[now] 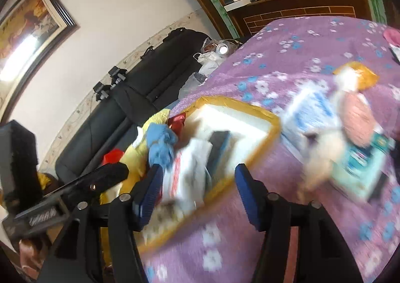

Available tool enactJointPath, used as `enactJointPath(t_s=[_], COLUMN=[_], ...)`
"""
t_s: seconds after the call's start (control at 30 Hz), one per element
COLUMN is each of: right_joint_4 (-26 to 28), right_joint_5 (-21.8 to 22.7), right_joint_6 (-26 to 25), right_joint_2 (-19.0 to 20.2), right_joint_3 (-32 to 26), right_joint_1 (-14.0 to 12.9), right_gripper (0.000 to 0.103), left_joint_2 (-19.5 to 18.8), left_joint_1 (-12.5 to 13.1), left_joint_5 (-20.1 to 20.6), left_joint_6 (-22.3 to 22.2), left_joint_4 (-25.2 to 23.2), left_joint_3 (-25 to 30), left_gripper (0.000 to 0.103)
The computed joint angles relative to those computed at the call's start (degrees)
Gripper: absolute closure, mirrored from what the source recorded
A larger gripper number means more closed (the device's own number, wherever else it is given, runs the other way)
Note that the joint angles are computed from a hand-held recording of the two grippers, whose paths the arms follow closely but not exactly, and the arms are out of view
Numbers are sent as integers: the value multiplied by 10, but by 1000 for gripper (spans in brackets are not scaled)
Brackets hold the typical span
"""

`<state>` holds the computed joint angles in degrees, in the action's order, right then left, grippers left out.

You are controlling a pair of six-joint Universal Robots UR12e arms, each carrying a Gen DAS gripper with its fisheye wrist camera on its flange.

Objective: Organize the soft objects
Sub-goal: 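Drop the blue plush into the box with the left tool while the right tool releases the white bag there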

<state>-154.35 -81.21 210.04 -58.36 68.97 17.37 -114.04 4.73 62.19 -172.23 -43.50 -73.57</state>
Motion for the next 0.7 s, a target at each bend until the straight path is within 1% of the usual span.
enactJointPath(t_s=[0.03,0.13,0.17,0.27,0.33,0.4,0.5,0.57,0.63,0.7], right_joint_4=[-3,-1,-1,5,6,-4,-14,-32,-35,-23], right_joint_5=[-6,-31,-32,-43,-47,-39,-14,-6,-11,-28], right_joint_6=[0,5,5,0,9,23,48,52,48,42], right_joint_2=[-12,-56,-66,-96,-110,-116,-120,-121,-121,-122], right_joint_3=[18,81,96,139,162,179,196,202,201,199], right_joint_1=[-1,-10,-14,-24,-31,-38,-50,-52,-50,-45], right_gripper=[31,31,31,31,31,31,31,31,31,31], left_joint_2=[5,21,25,33,38,44,52,54,55,57], left_joint_1=[-1,-8,-13,-25,-34,-44,-52,-57,-60,-62], left_joint_5=[-5,-19,-27,-31,-31,-31,-35,-33,-31,-28], left_joint_6=[1,10,15,33,47,54,59,61,60,56], left_joint_4=[4,7,4,-12,-26,-37,-49,-65,-73,-79], left_joint_3=[-7,-24,-28,-31,-33,-40,-51,-53,-54,-55], left_gripper=[25,25,25,25,25,25,25,25,25,25])
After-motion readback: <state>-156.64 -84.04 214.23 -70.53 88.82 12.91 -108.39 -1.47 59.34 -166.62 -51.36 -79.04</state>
